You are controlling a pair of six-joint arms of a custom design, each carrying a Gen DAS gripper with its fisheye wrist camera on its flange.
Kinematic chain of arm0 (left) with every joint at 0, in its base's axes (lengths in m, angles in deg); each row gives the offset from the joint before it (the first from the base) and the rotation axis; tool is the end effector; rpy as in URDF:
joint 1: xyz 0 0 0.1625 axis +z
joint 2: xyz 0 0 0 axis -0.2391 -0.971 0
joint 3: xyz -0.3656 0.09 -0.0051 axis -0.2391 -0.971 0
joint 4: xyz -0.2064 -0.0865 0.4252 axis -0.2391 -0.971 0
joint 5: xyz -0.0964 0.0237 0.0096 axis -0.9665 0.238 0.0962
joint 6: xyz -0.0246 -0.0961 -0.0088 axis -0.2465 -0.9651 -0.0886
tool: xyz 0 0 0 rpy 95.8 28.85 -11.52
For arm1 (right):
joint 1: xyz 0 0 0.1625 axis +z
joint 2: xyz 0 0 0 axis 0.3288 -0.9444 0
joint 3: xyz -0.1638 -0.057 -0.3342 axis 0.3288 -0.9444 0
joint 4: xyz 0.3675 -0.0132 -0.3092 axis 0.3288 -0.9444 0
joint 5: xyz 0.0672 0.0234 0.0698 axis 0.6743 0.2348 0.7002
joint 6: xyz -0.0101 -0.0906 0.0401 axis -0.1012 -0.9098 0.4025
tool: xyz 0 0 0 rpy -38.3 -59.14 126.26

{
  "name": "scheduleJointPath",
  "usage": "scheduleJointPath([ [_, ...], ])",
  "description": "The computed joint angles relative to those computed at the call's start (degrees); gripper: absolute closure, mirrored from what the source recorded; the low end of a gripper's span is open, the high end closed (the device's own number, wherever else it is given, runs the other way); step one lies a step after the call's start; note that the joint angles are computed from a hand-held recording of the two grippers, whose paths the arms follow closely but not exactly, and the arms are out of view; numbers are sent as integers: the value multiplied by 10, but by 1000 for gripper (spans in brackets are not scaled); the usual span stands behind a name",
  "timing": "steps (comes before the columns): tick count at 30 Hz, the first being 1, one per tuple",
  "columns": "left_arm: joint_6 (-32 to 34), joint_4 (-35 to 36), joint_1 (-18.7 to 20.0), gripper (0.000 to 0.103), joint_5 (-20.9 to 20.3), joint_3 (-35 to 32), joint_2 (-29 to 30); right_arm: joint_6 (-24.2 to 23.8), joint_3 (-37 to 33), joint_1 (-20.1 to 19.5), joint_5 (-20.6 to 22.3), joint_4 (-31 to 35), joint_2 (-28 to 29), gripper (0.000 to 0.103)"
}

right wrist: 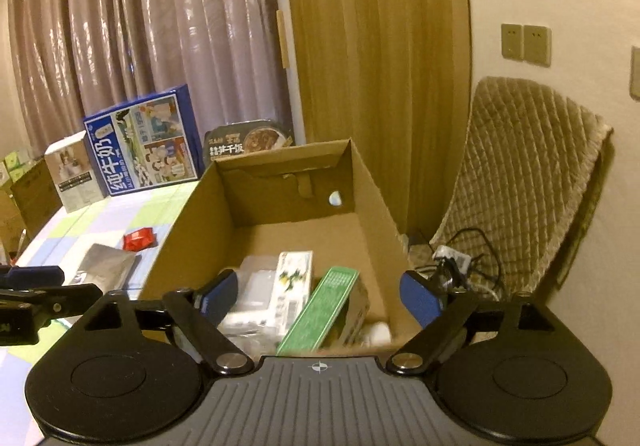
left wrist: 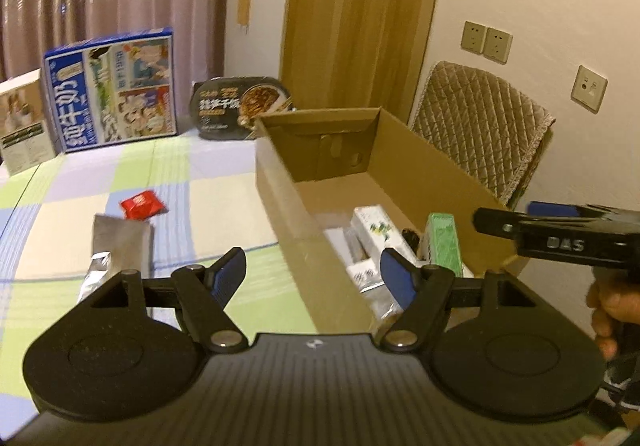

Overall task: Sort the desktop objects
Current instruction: 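Move both tools back over the silver pouch and red candy packet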

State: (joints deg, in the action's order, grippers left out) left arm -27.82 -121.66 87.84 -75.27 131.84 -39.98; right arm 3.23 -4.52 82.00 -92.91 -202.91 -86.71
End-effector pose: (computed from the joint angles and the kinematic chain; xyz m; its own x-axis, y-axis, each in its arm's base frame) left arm -0.0897 -0.8576 0.1847 -0.6192 0.6303 -0.4683 0.7852 0.4999 -0.3655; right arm 0.2209 -0.7402 0.0464 -0.7688 0.2092 0.6043 -0.4558 0.4835 -0.7473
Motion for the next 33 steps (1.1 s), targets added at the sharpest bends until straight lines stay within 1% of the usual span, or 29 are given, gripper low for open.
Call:
scheduleJointPath([
  [2,-2,-3,3,33,6,15,-14,6,16,7,-4,-9,-4,12],
  [5,-3,-11,8,31,13,41,-38,18,38,18,-9,-17,-8,9],
  [8,-2,-21,14,26,19,64,-60,33,54,30,-11,-19,-9,6],
  [10,-2,-26,18,20,23,75,-72,53,66,37,-11,-19,-9,3],
  [12,0,-29,21,18,29,85,-84,75,77,43,-11,-12,-10,2],
  [14,0,-35,26,14,37,94,-96,92,85,48,-8,8,-11,2],
  [19,0,-46,37,6,57,112,-122,104,88,58,-5,36,-4,2],
  [22,3,-52,44,3,71,120,-135,110,85,63,-3,52,1,2],
  [27,8,-56,55,3,99,127,-148,115,71,70,-3,76,13,2],
  [33,11,-61,64,2,110,140,-166,115,54,79,4,100,30,2],
])
